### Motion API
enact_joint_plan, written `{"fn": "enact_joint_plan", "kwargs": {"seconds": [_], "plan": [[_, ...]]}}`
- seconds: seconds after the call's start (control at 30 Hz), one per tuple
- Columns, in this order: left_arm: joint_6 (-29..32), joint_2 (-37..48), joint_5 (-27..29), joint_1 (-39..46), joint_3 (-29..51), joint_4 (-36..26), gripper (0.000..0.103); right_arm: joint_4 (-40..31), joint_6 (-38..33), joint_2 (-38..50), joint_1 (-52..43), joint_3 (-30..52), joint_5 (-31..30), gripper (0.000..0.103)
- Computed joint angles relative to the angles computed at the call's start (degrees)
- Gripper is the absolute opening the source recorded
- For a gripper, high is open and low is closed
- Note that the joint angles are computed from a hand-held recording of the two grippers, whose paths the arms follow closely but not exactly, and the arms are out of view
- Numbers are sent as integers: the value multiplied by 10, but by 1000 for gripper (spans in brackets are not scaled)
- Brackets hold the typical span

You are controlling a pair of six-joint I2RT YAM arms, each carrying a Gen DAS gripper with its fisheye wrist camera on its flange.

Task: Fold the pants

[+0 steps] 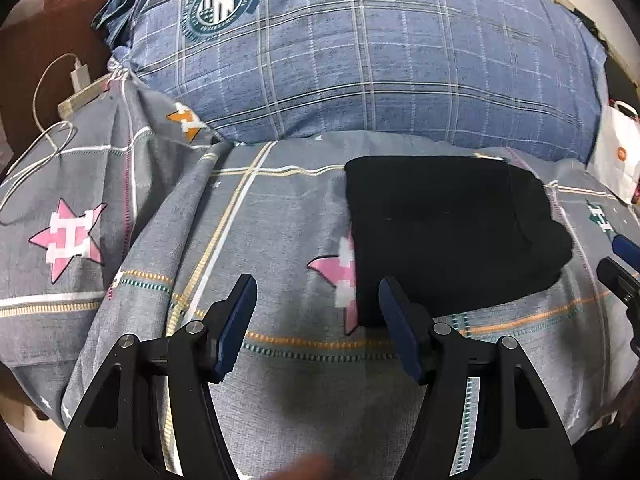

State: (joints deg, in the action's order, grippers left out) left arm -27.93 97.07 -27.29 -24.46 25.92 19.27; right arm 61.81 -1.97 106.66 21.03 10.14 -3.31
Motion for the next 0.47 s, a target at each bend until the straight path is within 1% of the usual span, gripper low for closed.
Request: {"fn": "enact_joint_plan", "kwargs": {"seconds": [0.07,0.1,0.13,0.17,0.23,0.33,0.37,0.43,0.47], "plan": [[5,-9,-7,-11,-5,9,64,5,1,-5,-2,-5,-4,55],[9,-13,-9,-16,-8,17,77,8,0,-7,-4,-8,-6,55],[14,-18,-5,-20,-16,35,94,9,0,-9,-6,-10,-8,55],[17,-23,0,-24,-26,56,101,10,0,-10,-7,-11,-8,55],[21,-30,17,-30,-40,85,102,15,-1,-13,-11,-15,-11,55],[28,-31,8,-47,-54,118,102,13,-5,-14,-14,-17,-11,55],[33,-32,10,-51,-54,123,102,14,-6,-15,-15,-18,-12,55],[37,-28,-1,-61,-46,112,102,13,-7,-16,-17,-19,-13,55],[41,-25,6,-61,-40,102,102,10,-7,-17,-20,-18,-15,55]]}}
